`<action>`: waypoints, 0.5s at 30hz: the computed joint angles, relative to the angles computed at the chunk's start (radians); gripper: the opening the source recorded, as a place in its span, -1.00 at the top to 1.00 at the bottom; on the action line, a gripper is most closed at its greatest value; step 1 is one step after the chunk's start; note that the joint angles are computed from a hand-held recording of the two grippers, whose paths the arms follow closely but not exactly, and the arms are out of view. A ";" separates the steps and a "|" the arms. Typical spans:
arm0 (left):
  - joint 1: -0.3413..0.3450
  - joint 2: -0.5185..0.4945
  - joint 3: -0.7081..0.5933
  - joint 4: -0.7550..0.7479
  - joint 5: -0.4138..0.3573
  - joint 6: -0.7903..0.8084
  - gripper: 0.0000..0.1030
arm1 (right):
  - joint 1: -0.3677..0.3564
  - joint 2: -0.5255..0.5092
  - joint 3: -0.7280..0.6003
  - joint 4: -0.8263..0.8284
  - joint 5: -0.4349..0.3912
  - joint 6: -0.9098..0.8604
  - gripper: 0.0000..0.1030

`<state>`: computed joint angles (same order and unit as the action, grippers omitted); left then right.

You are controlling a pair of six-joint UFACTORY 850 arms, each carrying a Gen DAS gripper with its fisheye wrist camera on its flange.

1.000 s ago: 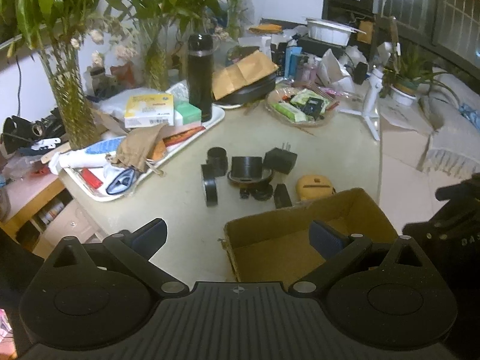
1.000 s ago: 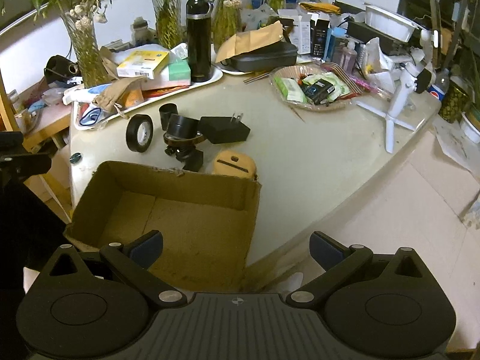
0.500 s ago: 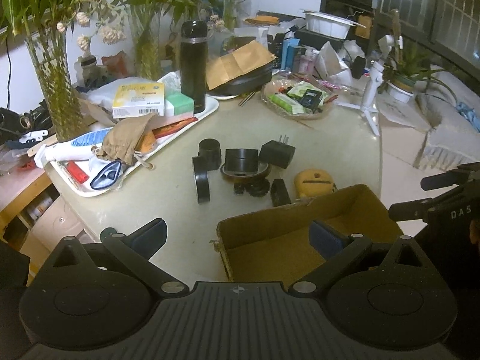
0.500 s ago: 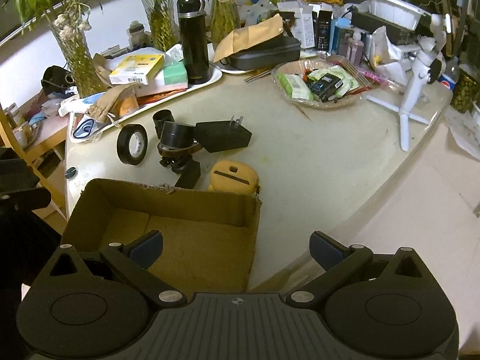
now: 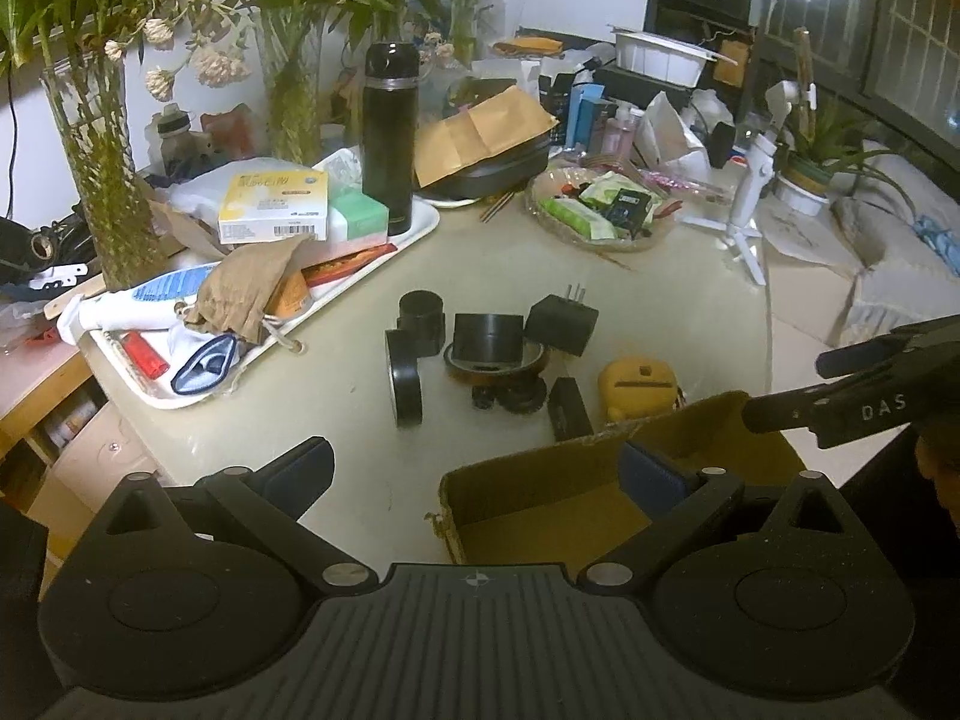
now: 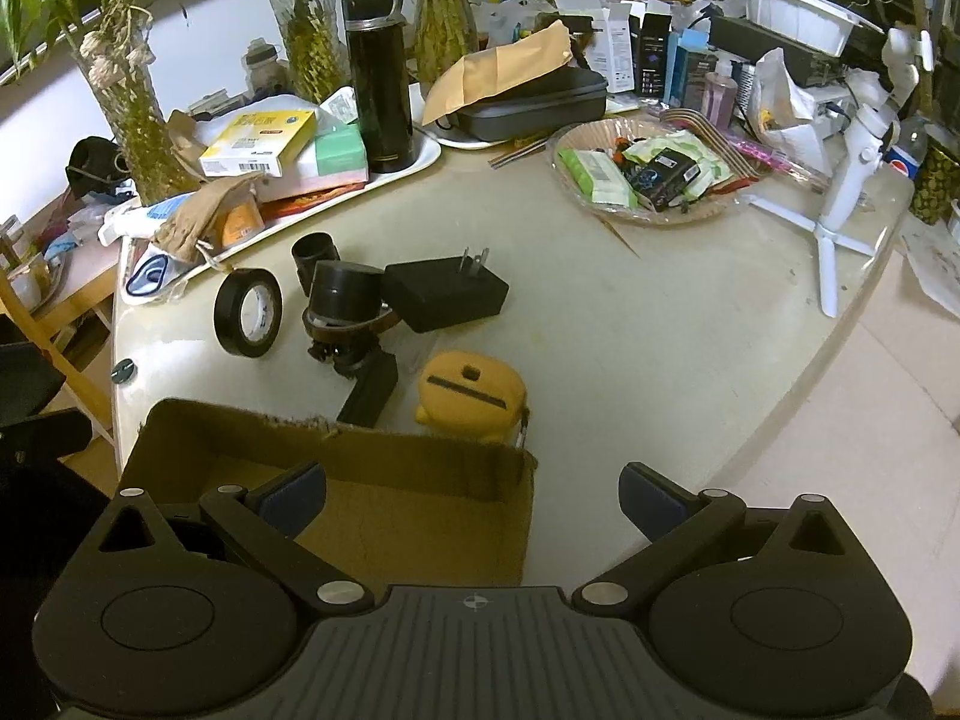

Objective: Organize rigid objects
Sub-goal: 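Reach the right tool down over the yellow tape measure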

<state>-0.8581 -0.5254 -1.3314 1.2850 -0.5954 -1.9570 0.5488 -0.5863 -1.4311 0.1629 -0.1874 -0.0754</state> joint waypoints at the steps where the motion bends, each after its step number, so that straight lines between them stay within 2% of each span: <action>1: 0.003 -0.001 0.001 0.009 0.004 -0.008 -1.00 | -0.002 -0.006 -0.007 0.026 -0.001 -0.025 -1.00; 8: 0.004 -0.009 0.014 0.093 -0.001 -0.086 -1.00 | -0.022 -0.062 -0.080 0.184 -0.024 -0.165 -1.00; 15: 0.007 0.004 0.054 0.199 0.013 -0.216 -1.00 | -0.036 -0.130 -0.174 0.252 -0.083 -0.223 -1.00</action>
